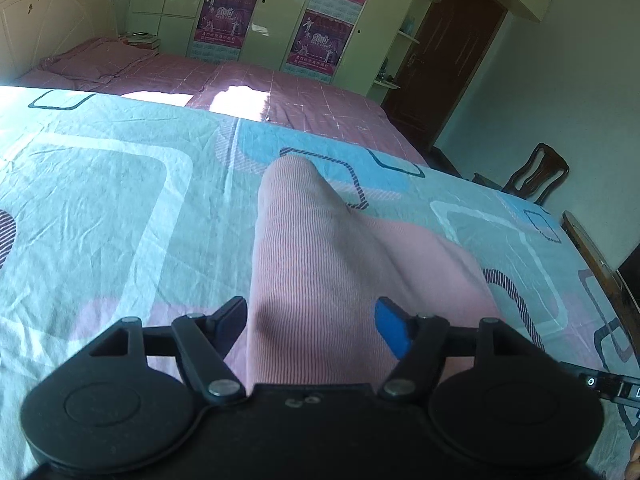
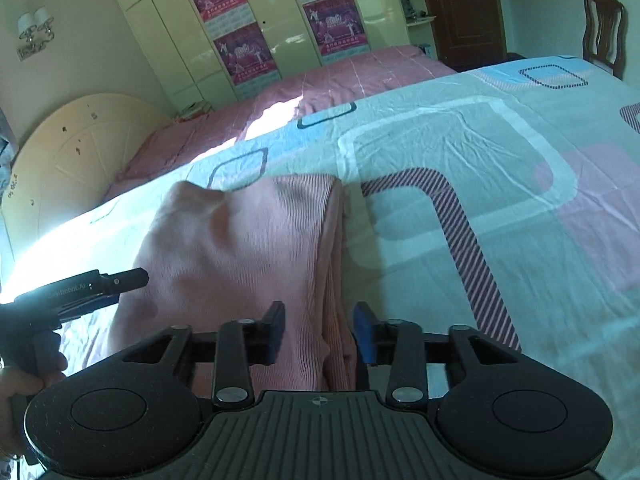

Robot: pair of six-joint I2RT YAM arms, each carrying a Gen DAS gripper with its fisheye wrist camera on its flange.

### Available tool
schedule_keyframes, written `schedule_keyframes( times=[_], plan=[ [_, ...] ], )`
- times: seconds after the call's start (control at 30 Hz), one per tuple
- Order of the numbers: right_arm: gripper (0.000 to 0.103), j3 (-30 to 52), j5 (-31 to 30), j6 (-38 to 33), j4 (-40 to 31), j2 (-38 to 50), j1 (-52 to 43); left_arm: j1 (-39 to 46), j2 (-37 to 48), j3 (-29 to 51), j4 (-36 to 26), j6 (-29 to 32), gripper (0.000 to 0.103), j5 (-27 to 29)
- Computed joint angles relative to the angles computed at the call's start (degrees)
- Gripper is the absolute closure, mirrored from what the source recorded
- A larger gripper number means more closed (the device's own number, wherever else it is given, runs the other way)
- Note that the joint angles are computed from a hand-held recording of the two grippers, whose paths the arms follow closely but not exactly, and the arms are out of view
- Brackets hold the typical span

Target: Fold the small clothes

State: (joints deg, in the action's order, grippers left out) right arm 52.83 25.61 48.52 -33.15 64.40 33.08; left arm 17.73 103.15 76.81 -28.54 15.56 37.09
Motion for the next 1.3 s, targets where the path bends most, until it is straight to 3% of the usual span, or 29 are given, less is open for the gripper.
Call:
schedule_keyframes(
  times=[0.33, 0.6, 0.63, 0.7, 0.8, 0.93, 1.1, 1.3],
  plan=[
    [0.061, 6.2, -9.7, -2.1, 9.8, 13.6, -12.6, -4.4, 6.9, 7.2, 2.0, -3.8, 0.035, -6.2],
    [0.061, 13.8, -11.3, -3.1, 9.7, 25.2, -17.4, -6.5, 11.4, 10.9, 2.9, -4.8, 0.035, -8.2],
    [0.061, 13.7, -11.2, -3.5, 10.6, 26.0, -17.5, -6.7, 12.1, 11.6, 2.9, -5.3, 0.035, -8.2],
    [0.085, 13.8, -10.2, -5.0, 11.6, 26.9, -16.8, -6.6, 13.7, 13.0, 2.5, -6.7, 0.035, -7.9],
    [0.090, 11.7, -7.0, -10.5, 15.4, 25.8, -14.8, -5.2, 14.8, 11.7, 4.5, -11.2, 0.035, -6.2],
    [0.095, 8.2, -0.8, -21.9, 21.4, 25.4, -12.1, -4.5, 12.1, 4.1, 13.5, -15.0, 0.037, -5.2],
    [0.095, 9.2, -1.0, -20.6, 21.6, 29.2, -14.6, -5.5, 11.1, 0.3, 20.0, -19.5, 0.036, -8.1],
    [0.094, 8.2, -1.9, -17.6, 19.8, 25.3, -15.3, -6.6, 9.7, 3.5, 13.0, -13.9, 0.027, -11.8]
  ],
)
